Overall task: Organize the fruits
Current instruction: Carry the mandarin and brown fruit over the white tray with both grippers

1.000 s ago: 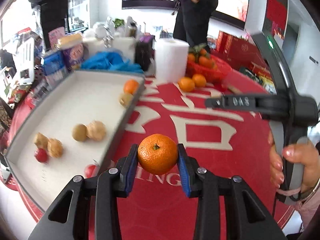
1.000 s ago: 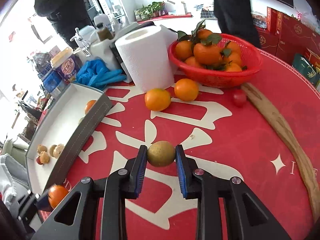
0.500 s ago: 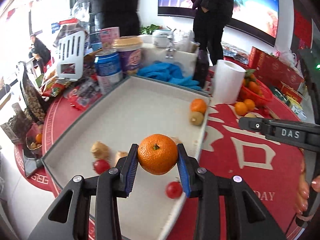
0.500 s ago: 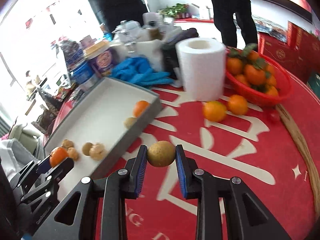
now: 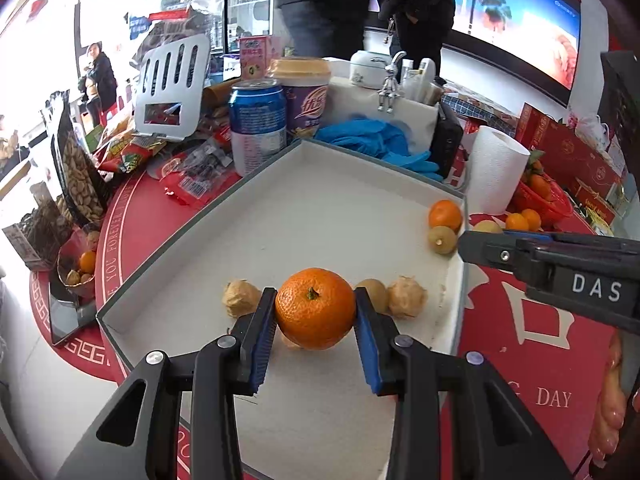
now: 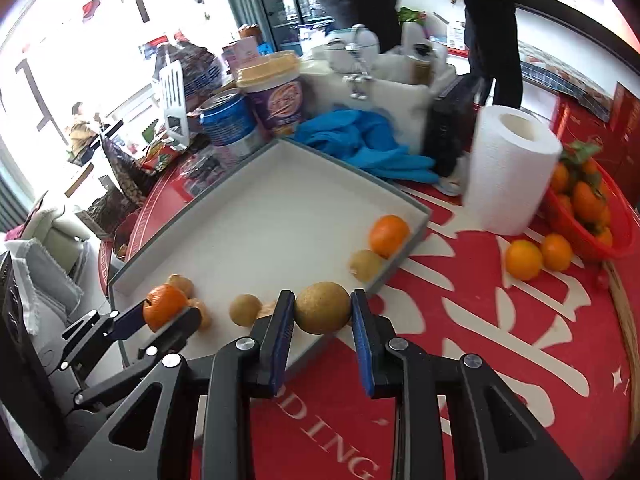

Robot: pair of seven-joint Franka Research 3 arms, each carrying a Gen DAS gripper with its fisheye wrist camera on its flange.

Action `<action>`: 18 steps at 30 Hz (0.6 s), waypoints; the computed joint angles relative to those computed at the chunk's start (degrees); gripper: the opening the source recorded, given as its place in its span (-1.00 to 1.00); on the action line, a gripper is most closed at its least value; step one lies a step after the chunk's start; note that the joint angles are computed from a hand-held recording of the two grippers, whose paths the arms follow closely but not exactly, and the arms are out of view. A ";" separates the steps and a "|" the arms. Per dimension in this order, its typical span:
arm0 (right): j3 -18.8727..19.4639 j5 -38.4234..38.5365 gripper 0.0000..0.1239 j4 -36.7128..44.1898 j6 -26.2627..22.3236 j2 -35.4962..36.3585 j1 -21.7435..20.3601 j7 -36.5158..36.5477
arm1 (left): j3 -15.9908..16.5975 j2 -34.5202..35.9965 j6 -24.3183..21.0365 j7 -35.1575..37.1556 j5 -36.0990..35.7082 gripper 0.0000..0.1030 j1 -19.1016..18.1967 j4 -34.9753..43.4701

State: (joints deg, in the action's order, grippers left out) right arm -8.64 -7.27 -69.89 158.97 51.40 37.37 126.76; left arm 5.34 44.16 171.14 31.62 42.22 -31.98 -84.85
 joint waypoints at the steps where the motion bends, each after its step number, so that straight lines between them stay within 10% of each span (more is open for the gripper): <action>1: 0.35 0.12 -0.52 1.46 -0.72 0.83 -0.16 -0.42 | -0.20 0.09 -0.10 0.17 -0.20 -0.21 0.22 0.05; 18: 4.15 2.95 -0.52 20.40 -12.01 12.45 -2.26 -5.61 | -4.95 3.00 -1.31 8.35 -5.52 -0.21 2.68 0.99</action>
State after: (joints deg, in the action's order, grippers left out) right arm -4.49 -4.32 -49.49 146.97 63.85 35.10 121.16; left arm 0.39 47.16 169.83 39.97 36.70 -29.30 -83.85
